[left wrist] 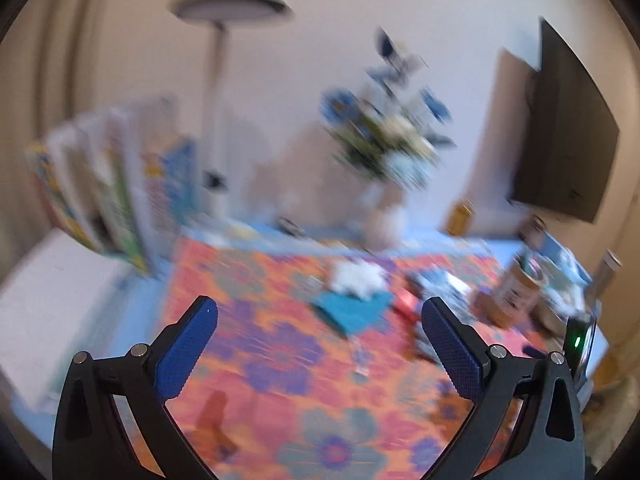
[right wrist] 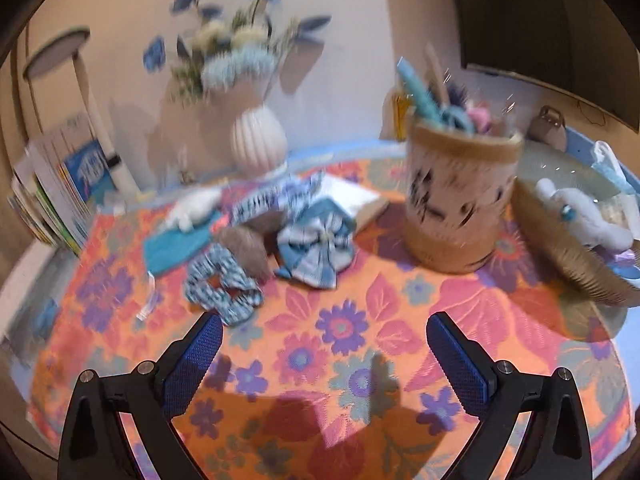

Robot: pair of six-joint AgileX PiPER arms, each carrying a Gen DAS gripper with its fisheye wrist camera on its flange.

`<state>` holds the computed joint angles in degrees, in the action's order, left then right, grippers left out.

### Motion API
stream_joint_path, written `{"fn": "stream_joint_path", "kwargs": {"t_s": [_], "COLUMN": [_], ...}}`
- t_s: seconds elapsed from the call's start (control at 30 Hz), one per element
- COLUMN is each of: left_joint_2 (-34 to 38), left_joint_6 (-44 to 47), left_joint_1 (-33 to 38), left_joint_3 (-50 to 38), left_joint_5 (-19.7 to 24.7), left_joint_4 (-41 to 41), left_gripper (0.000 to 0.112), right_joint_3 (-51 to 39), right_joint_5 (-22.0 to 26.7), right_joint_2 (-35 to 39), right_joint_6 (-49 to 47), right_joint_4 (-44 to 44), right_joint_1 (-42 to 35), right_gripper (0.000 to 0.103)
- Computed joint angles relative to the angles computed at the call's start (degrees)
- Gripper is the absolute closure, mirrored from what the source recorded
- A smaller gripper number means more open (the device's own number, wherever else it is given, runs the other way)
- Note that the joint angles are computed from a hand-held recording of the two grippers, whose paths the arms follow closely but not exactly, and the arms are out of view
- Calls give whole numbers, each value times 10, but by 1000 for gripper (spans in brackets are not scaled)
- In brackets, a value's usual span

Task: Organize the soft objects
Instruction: 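Move both open tools back over the flowered tablecloth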

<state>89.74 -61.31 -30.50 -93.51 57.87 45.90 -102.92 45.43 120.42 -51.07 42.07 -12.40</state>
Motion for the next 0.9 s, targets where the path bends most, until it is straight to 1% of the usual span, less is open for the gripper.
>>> {"fn": "stream_joint_path", "kwargs": {"t_s": [0.03,0.1,0.13,0.17,0.23,0.27,0.3,0.33,0.37,0.43,0.47,0.57,0.63,0.7,0.73,0.8,0.87,0.9], "left_joint_2": [-23,-57,-67,-71,-65,-50,-21,7,48,95,131,195,228,246,240,222,214,214], "left_joint_6": [-14,-30,-39,-45,-71,-75,-80,-88,-95,-103,-105,-114,-131,-109,-117,-158,-164,-158], "left_joint_1": [-1,11,22,33,53,62,69,68,70,71,70,62,52,50,49,44,51,54], "left_joint_3": [8,20,29,35,62,72,77,77,76,81,72,43,29,3,11,43,59,59], "left_joint_5": [14,12,-1,-15,-59,-80,-99,-106,-122,-161,-179,-194,-188,-157,-160,-181,-209,-213], "left_joint_4": [20,26,20,13,0,-11,-20,-20,-25,-30,-34,-25,6,-13,-6,29,31,24], "left_gripper": [10,10,10,10,10,10,10,10,10,10,10,10,10,10,10,10,10,10], "right_joint_3": [3,-5,-1,15,34,39,37,25,16,2,-10,-32,-46,-62,-74,-80,-83,-82], "right_joint_5": [-6,-5,-14,-29,-39,-39,-33,-18,-13,-14,-4,22,39,58,70,77,70,66], "right_joint_2": [7,16,12,4,-5,-7,-5,3,9,17,25,38,47,58,65,69,70,69], "right_joint_6": [5,33,34,12,-21,-32,-37,-35,-27,2,11,25,28,36,44,56,76,81], "right_joint_4": [-8,-49,-63,-54,-33,-30,-31,-40,-52,-84,-92,-99,-92,-86,-86,-87,-99,-106], "right_joint_1": [6,19,25,28,27,27,27,28,31,38,39,36,30,25,22,18,20,23], "right_gripper": [1,1,1,1,1,1,1,1,1,1,1,1,1,1,1,1,1,1]}}
